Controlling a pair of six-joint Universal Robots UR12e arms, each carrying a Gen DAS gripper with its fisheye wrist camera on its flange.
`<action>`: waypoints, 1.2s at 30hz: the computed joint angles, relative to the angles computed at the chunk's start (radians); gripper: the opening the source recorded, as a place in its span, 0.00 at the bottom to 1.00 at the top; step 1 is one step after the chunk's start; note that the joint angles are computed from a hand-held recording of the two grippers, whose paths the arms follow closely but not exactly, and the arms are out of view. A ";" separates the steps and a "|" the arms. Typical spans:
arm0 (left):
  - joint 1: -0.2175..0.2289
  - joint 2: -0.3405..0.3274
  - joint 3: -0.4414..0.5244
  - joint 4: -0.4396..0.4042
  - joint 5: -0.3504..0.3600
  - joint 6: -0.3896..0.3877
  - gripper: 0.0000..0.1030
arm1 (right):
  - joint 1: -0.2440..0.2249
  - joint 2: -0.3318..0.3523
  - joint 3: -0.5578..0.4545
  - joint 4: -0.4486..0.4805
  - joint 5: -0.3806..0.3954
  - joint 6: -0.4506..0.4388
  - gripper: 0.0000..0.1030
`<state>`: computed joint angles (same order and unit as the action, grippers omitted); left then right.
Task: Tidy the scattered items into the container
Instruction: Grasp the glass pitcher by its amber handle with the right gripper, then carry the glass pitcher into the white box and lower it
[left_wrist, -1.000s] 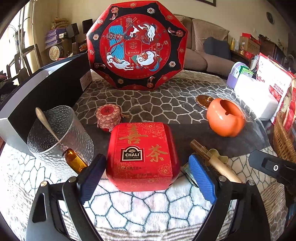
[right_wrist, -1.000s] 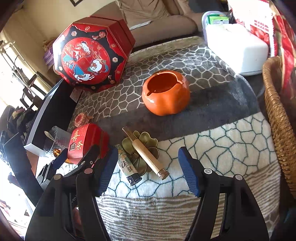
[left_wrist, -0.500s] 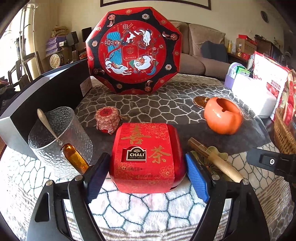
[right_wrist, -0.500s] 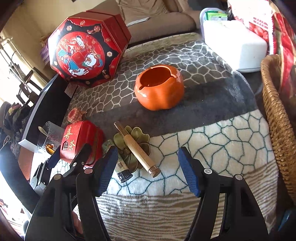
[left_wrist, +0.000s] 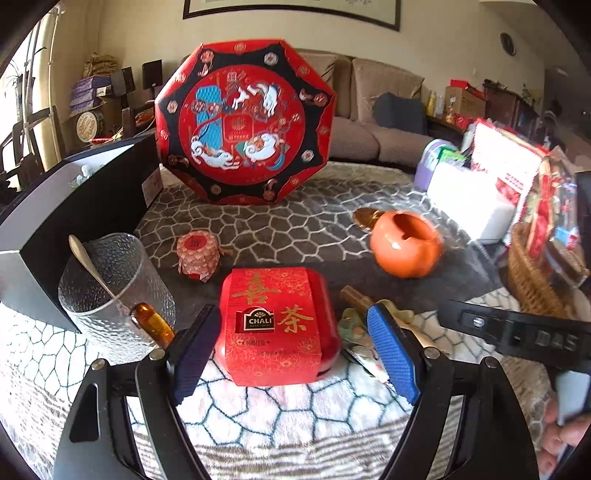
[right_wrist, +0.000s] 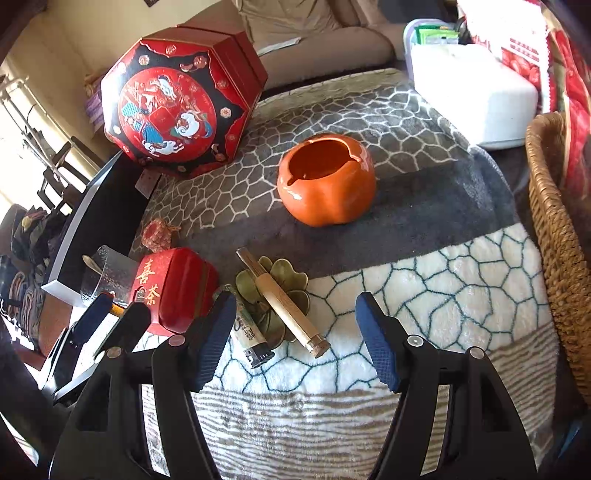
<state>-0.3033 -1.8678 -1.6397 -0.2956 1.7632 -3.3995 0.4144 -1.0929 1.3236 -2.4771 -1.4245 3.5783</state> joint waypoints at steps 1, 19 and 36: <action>0.011 0.024 -0.026 0.024 -0.035 0.016 0.82 | 0.001 0.000 -0.002 -0.017 0.017 -0.009 0.62; 0.251 0.175 -0.179 -0.094 -0.254 -0.213 0.82 | 0.179 0.222 -0.378 0.182 0.024 -0.470 0.32; 0.295 0.168 -0.151 -0.208 -0.415 -0.215 0.82 | 0.175 0.175 -0.339 0.292 0.079 -0.545 0.13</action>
<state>-0.0082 -1.6996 -1.7910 -0.5039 1.3481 -3.6149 0.5891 -0.9176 0.9846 -2.1851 -1.3453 3.0328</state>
